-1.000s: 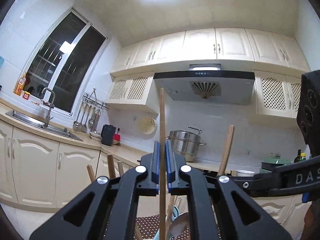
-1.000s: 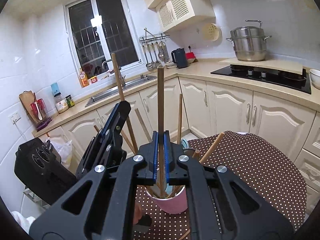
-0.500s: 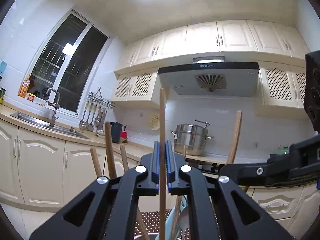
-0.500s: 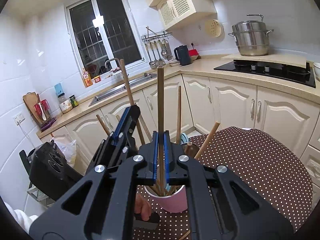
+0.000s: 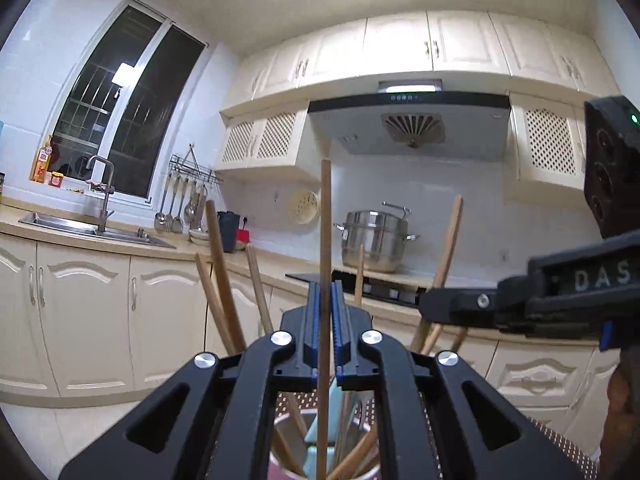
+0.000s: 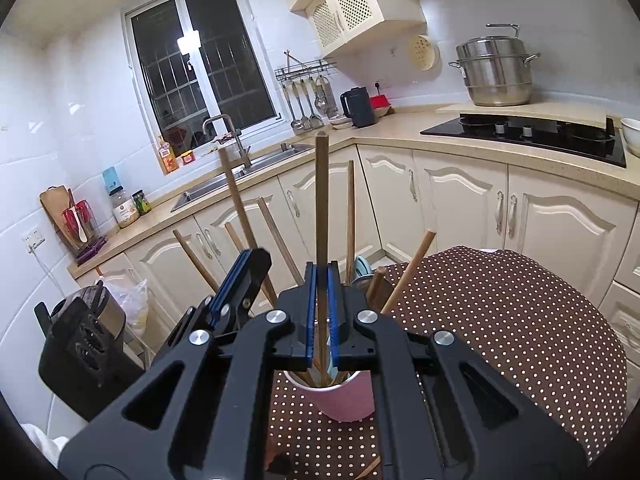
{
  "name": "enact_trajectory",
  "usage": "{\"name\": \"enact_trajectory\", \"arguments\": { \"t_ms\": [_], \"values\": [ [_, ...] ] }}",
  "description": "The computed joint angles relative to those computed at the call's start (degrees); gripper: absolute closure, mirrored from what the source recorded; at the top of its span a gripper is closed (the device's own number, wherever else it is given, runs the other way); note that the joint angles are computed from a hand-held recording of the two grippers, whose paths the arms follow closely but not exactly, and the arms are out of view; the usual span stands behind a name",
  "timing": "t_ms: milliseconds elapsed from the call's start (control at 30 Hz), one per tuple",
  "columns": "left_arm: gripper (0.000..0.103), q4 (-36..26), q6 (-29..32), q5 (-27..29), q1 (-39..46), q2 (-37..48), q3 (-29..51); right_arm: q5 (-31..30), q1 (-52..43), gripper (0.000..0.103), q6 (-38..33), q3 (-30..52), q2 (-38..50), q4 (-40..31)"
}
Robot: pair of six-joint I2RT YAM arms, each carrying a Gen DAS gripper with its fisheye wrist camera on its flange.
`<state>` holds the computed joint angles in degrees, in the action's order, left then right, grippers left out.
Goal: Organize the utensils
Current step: 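Lower both chopsticks into the cup and open the left gripper, then open the right gripper to release its chopstick into the cup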
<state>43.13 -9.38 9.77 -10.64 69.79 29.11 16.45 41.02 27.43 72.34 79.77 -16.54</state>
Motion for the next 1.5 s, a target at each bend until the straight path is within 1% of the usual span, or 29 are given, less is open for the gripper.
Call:
{"name": "enact_trajectory", "arguments": {
  "t_ms": [33, 233, 333, 467, 567, 700, 733, 767, 833, 900, 933, 967, 1000, 1067, 1133, 1433, 1500],
  "values": [
    [0.097, -0.4, 0.2, 0.5, 0.2, -0.4, -0.3, 0.6, 0.3, 0.097, 0.0, 0.2, 0.2, -0.1],
    [0.097, -7.7, 1.8, 4.9, 3.1, -4.3, -1.6, 3.8, 2.2, 0.097, 0.6, 1.1, 1.1, -1.3],
    [0.097, -10.8, 2.7, 6.2, 3.9, -5.5, -1.9, 5.1, 3.1, 0.097, 1.2, 1.5, 1.6, -1.8],
    [0.097, -16.3, 4.7, 7.7, 5.1, -6.7, -1.3, 7.1, 4.4, 0.097, 1.7, 1.9, 2.1, -2.6],
    [0.097, -22.0, 6.1, 9.3, 6.0, -6.7, 0.5, 8.3, 5.2, 0.097, 2.0, 2.5, 2.7, -3.5],
    [0.096, -25.5, 6.3, 12.4, 8.3, -9.1, 0.3, 10.5, 6.5, 0.097, 2.8, 3.0, 3.2, -4.3],
    [0.093, -26.6, 6.7, 12.7, 8.6, -9.7, 0.5, 10.9, 6.7, 0.097, 3.1, 3.4, 3.4, -4.6],
    [0.078, -28.2, 7.0, 13.6, 9.2, -10.5, 0.8, 11.5, 7.0, 0.097, 3.5, 3.6, 3.5, -4.8],
    [0.059, -30.3, 7.4, 14.8, 10.5, -12.3, 0.8, 12.0, 7.4, 0.096, 3.8, 3.5, 3.6, -4.9],
    [0.057, -31.1, 7.8, 16.6, 11.9, -14.5, 0.1, 13.1, 8.2, 0.096, 4.4, 3.7, 4.0, -5.2],
    [0.055, -31.9, 8.3, 16.9, 12.4, -15.5, 0.0, 13.5, 8.6, 0.096, 4.6, 3.8, 4.1, -5.3],
    [0.05, -33.2, 9.1, 17.0, 13.0, -16.9, -0.1, 14.3, 9.1, 0.096, 5.0, 4.2, 4.5, -5.9],
    [0.049, -34.2, 9.6, 17.2, 13.4, -17.6, 0.0, 15.4, 9.6, 0.096, 5.3, 4.6, 5.1, -6.6],
    [0.047, -36.9, 10.9, 17.8, 14.6, -18.8, 0.8, 15.7, 9.9, 0.096, 6.0, 5.0, 5.9, -7.3],
    [0.045, -40.4, 12.4, 17.2, 15.6, -19.9, 1.9, 16.8, 10.5, 0.096, 6.1, 4.7, 6.2, -6.8],
    [0.043, -51.7, 16.4, 19.4, 22.0, -21.8, 6.3, 19.2, 12.6, 0.095, 8.6, 7.4, 8.1, -8.9],
    [0.043, -53.2, 17.0, 20.4, 23.6, -22.4, 6.8, 19.8, 13.1, 0.095, 9.5, 7.6, 8.1, -9.6]
  ]
}}
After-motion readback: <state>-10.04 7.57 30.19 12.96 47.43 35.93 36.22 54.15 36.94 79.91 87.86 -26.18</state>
